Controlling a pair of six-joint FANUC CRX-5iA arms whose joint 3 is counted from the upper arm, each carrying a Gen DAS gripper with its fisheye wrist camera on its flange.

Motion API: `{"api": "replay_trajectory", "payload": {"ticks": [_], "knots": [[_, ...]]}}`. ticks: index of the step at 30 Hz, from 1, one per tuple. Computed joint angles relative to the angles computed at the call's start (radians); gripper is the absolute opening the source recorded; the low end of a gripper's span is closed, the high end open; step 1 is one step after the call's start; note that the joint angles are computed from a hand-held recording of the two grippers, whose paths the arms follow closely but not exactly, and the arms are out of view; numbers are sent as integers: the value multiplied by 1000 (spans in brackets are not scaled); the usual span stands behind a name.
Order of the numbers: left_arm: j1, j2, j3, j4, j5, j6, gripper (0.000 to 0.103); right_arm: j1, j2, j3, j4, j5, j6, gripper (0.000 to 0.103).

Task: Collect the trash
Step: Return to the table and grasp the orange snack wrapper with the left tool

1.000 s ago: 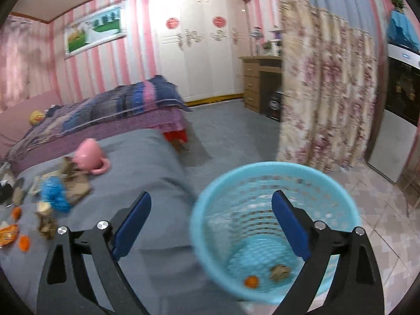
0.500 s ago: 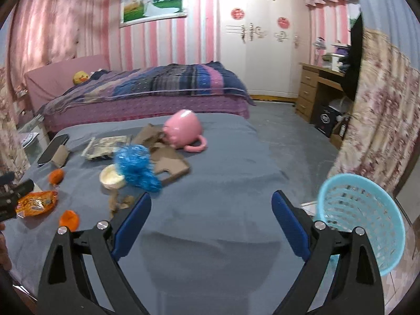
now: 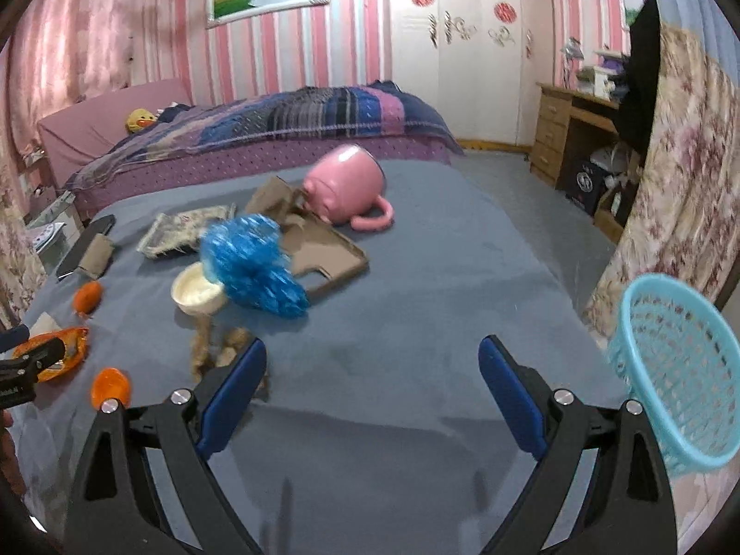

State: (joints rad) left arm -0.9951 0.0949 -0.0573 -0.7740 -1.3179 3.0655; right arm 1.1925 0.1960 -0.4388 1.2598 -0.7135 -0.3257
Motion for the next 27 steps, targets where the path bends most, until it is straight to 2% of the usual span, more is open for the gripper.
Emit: {"api": "replay_trajectory", "payload": {"ticks": [4, 7, 10, 12, 15, 18, 23, 27], "knots": [[49, 33, 12, 50, 25, -60, 83, -6, 9, 3, 1, 0, 3, 91], [86, 18, -19, 87, 89, -71, 68, -11, 14, 5, 11, 14, 2, 91], [98, 16, -30, 95, 105, -74, 53, -10, 25, 15, 13, 27, 6, 91], [101, 8, -37, 95, 116, -69, 36, -7, 36, 25, 13, 34, 20, 91], [112, -23, -67, 101, 164, -51, 22, 0, 45, 35, 7, 52, 57, 91], [102, -30, -66, 83, 164, -35, 15, 10, 52, 41, 8, 72, 84, 91], [82, -40, -63, 56, 148, -5, 11, 22, 62, 46, 35, 117, 118, 91], [72, -49, -66, 41, 140, 19, 10, 27, 92, 85, -16, 137, 188, 91]]}}
